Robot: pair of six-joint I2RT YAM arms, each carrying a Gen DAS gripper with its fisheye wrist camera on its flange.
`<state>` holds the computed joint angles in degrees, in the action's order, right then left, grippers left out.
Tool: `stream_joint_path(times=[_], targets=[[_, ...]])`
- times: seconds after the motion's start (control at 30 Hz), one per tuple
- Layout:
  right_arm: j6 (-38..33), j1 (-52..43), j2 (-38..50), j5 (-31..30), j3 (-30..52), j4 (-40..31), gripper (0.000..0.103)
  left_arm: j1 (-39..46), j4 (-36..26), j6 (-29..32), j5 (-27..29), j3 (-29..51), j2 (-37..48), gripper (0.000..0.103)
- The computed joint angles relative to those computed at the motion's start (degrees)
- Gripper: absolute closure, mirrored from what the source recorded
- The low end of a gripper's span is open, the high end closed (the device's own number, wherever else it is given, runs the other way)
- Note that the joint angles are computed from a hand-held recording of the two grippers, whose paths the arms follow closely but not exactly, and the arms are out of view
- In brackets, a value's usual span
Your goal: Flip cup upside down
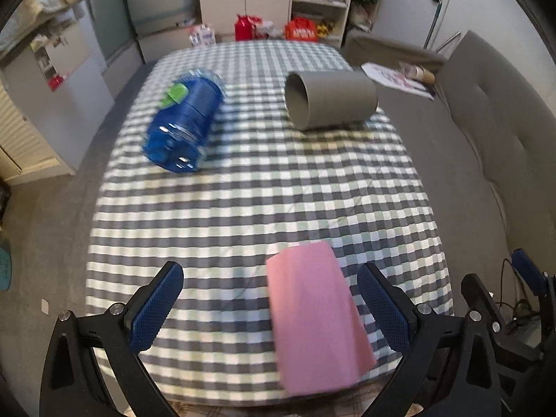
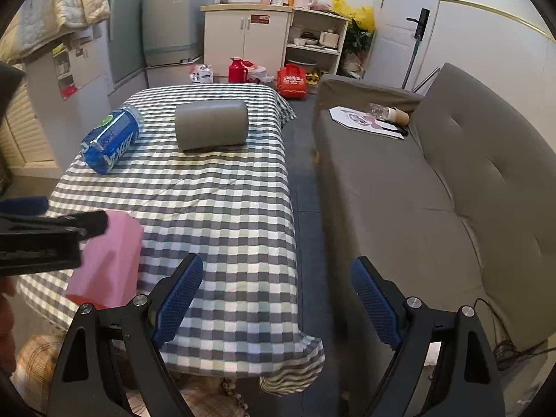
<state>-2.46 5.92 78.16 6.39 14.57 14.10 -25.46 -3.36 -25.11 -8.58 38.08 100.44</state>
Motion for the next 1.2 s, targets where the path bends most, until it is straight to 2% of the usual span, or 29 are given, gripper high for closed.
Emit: stream_joint_path(times=[0.2,0.27,0.3,0.33,0.4,0.73,0.9,1.07,1.2], targets=[[0.1,-0.8,5.3,-0.8,0.9,4.5,0.016,1.6,0.3,1.2,6.6,4.1,7.6,0.002],[0.1,-1.0,6.9,-0.7,1.1,5.7,0.016,1.9,-0.1,1.8,8.0,4.8,8.7,0.013],[0.1,-1.0,7.6,-0.5,1.3,5.9,0.016,2.1,-0.5,2.1,8.9,5.2,9.2,0.027],[0.2,-1.0,8.2,-0.5,1.5,6.1,0.016,2.2,-1.1,2.4,9.8,5.8,9.9,0.035],[0.4,-1.0,8.7,-0.5,1.6,6.2,0.016,2.7,-1.0,2.6,12.2,5.8,10.0,0.040],[1.3,1.3,3.1,0.7,0.3,4.1,0.016,3.0,-1.0,4.4,9.1,3.5,1.9,0.042],[1.7,1.9,1.1,1.3,0.0,2.8,0.016,3.6,1.0,5.3,7.8,0.6,-2.1,0.042],[1.4,1.1,-1.8,1.0,-0.7,1.2,0.016,2.0,5.5,4.8,5.8,-4.9,-5.6,0.042],[1.1,0.4,-5.3,0.5,-1.5,-0.5,0.016,-1.2,6.6,4.8,4.6,-9.3,-8.5,0.042]])
